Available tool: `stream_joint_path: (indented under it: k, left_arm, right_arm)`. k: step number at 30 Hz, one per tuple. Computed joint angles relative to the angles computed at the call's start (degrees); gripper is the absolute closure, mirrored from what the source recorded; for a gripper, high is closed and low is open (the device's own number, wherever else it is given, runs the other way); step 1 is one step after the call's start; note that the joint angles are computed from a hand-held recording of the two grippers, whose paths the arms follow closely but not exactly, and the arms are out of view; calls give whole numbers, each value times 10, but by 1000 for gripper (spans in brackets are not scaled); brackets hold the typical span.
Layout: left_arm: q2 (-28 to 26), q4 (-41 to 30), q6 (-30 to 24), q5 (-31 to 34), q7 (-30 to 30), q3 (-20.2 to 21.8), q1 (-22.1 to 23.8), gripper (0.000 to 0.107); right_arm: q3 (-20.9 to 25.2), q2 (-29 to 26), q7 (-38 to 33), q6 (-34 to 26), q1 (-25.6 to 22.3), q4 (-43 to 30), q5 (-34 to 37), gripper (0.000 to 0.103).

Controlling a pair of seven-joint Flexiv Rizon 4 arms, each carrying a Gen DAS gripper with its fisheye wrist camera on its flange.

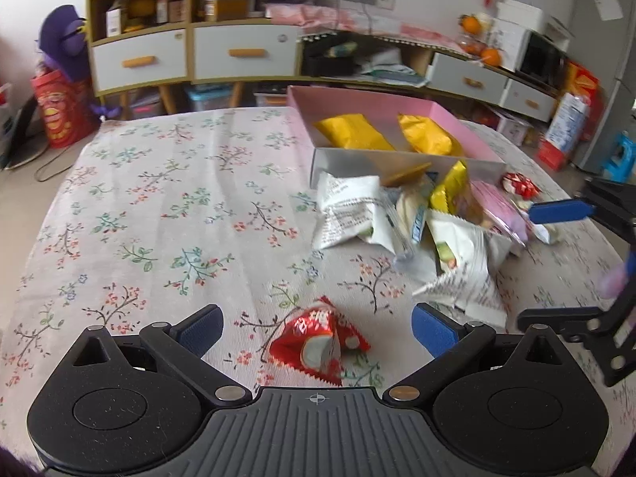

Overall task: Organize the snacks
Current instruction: 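Grasp the red candy packet with the left tool while the right tool grasps a white pastry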

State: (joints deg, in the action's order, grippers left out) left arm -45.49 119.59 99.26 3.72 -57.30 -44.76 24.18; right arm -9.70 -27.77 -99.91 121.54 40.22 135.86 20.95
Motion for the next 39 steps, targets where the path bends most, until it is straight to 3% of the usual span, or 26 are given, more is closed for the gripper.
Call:
stream_joint_path:
  k: [5,14,18,23,27,30,32,39]
  left_arm:
    - [-33,-3,-26,8,38,-33,34,7]
    - [-54,-11,-61,-19,113,-48,49,13]
    - [-56,-13,-57,-26,131,-44,45,22]
    - [-60,-9,-50,-30,136,-52,51,39]
    - [-46,-12,-34,-34,117,-32,32,65]
    - [-41,-14,-31,-33,106,-26,26,76]
    - [-40,-15,-29,-32,99,-24,24,77]
    - [-37,-19,-16,-24,74,-18,17,80]
  right_arm:
    - [3,-18,-21,11,3,-9,-14,0]
    - [8,-49,-48,20,-1,-24,-20,6]
    - [-11,-62,-63,23,17,-27,-9,10]
    - [-20,-67,-68,19,22,-33,0,19]
    - [-44,-72,-74,13,47,-37,19,30]
    - [-64,-73,-79,-2,68,-39,25,35]
    - [-71,-72,-80,-5,76,-38,25,38]
    - [-39,-51,-70,-6,39,-30,-9,49]
